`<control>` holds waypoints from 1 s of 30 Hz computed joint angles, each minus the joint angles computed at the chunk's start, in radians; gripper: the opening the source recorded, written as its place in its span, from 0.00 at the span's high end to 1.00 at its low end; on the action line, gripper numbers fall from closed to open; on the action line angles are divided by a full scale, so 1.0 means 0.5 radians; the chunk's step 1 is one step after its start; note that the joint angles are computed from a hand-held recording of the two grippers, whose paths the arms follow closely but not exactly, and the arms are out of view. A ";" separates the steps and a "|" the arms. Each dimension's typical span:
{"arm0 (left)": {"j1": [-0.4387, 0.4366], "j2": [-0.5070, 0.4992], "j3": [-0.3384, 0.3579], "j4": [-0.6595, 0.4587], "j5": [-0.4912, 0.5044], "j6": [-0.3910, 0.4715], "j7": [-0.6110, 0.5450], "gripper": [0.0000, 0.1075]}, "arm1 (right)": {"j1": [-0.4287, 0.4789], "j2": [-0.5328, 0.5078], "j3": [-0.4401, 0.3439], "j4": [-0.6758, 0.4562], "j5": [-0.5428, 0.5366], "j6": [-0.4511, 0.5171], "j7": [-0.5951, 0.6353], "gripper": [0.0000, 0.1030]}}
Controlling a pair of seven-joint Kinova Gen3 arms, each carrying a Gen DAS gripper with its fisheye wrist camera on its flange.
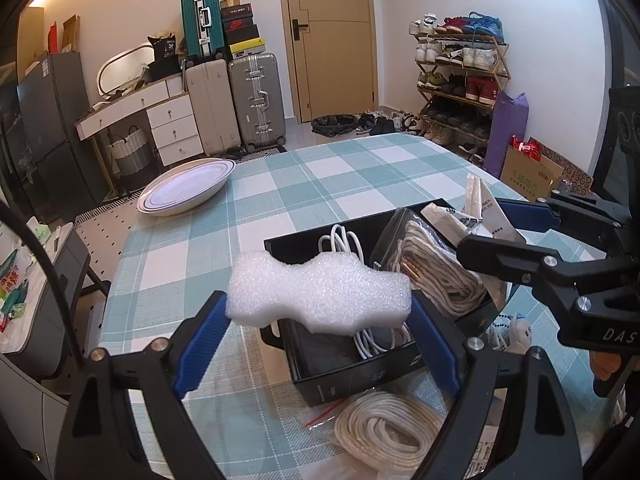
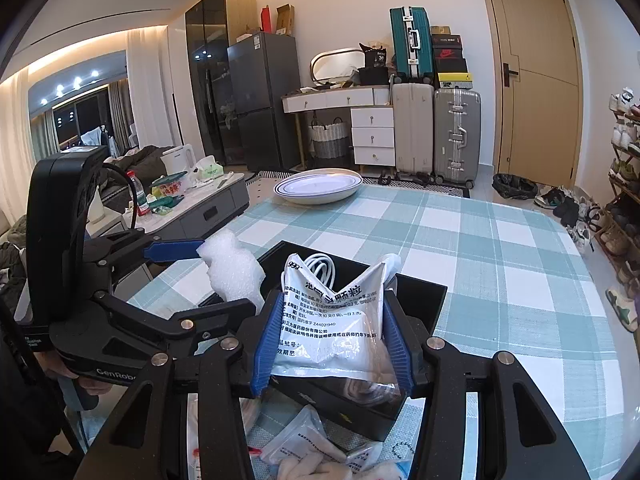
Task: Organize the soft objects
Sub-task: 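Carry the foam block and sachet over the black box with both tools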
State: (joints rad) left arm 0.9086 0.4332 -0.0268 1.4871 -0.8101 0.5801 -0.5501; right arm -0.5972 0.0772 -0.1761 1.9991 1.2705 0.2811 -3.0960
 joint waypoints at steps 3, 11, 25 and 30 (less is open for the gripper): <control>-0.038 0.024 0.029 -0.016 0.053 -0.010 -0.055 0.18 | 0.016 0.024 0.019 -0.011 -0.012 -0.035 0.018 0.53; -0.004 0.048 -0.015 -0.028 0.044 -0.025 -0.077 0.18 | 0.005 0.079 0.097 -0.034 -0.069 -0.108 0.096 0.53; -0.021 0.037 0.002 -0.018 0.093 -0.020 -0.147 0.18 | -0.074 0.168 0.267 -0.086 -0.366 -0.206 0.435 0.53; -0.051 0.030 0.026 -0.021 0.160 -0.022 -0.194 0.18 | -0.131 0.183 0.347 -0.096 -0.503 -0.226 0.578 0.53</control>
State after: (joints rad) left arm 0.8831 0.4482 -0.0138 1.4766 -0.7299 0.5693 -0.6472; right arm -0.6625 0.1687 -0.0028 1.9510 1.0187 0.1681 -2.8070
